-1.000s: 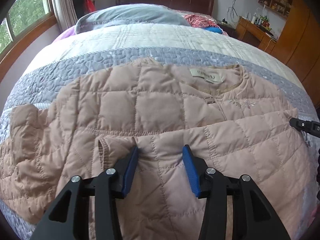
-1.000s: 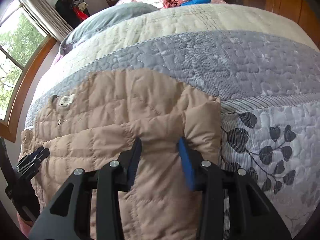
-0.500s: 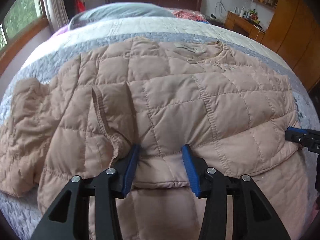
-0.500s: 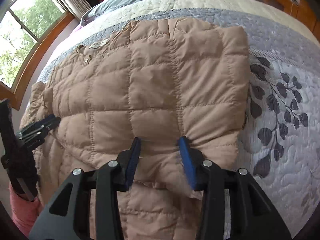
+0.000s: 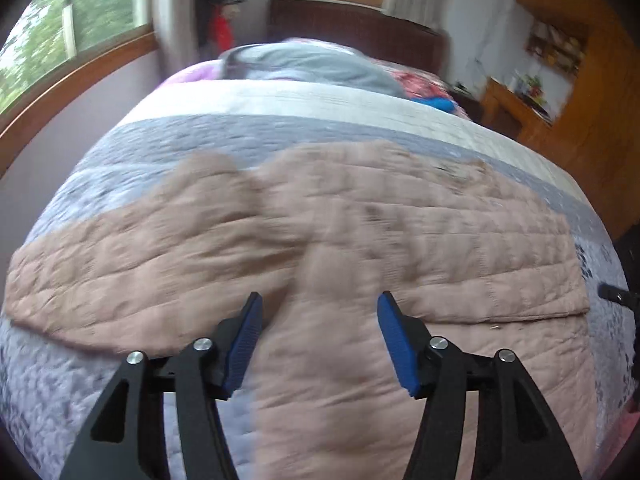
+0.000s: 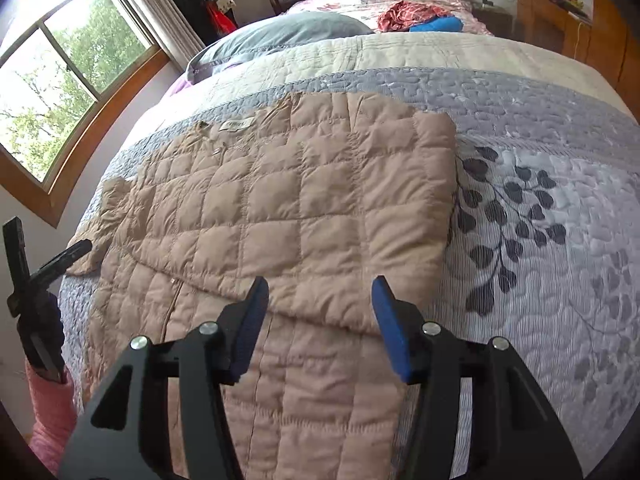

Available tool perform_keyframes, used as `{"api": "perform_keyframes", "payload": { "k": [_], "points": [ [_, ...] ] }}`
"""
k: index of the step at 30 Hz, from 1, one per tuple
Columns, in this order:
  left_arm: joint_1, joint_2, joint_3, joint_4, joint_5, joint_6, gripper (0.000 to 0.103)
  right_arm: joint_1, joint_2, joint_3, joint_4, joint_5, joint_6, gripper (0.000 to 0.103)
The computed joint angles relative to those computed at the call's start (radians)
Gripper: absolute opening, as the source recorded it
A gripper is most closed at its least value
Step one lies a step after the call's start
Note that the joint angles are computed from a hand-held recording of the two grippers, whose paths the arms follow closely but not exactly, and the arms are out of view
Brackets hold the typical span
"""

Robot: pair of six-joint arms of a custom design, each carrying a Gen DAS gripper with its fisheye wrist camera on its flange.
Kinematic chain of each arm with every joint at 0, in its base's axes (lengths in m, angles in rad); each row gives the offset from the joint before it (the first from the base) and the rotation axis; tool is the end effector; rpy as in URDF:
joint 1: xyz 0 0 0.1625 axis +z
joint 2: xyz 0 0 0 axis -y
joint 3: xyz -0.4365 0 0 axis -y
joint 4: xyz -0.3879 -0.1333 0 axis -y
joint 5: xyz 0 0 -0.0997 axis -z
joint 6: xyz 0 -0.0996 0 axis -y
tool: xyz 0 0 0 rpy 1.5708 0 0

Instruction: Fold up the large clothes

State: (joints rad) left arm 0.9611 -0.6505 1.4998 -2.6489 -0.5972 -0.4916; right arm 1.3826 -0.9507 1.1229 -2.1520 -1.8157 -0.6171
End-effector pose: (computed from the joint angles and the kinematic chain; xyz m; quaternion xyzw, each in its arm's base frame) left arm -0.2317 -0.7083 0.1037 -0.0015 0.8797 -0.3292 0.3433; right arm -0.0360 -0.7726 0.4023 0.1826 -0.9548 0.1386 0.1890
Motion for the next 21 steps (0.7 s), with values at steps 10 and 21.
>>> {"api": "perform_keyframes", "payload": {
  "k": [10, 21],
  "points": [
    [0.129, -0.433, 0.384, 0.276, 0.173, -0.668, 0.062, -0.010, -0.048, 0.099, 0.012, -0.056, -0.057, 0.055],
    [0.270, -0.456, 0.423, -0.137, 0.090, -0.475, 0.051, -0.019, -0.038, 0.128, -0.008, -0.120, -0.039, 0.055]
  ]
}}
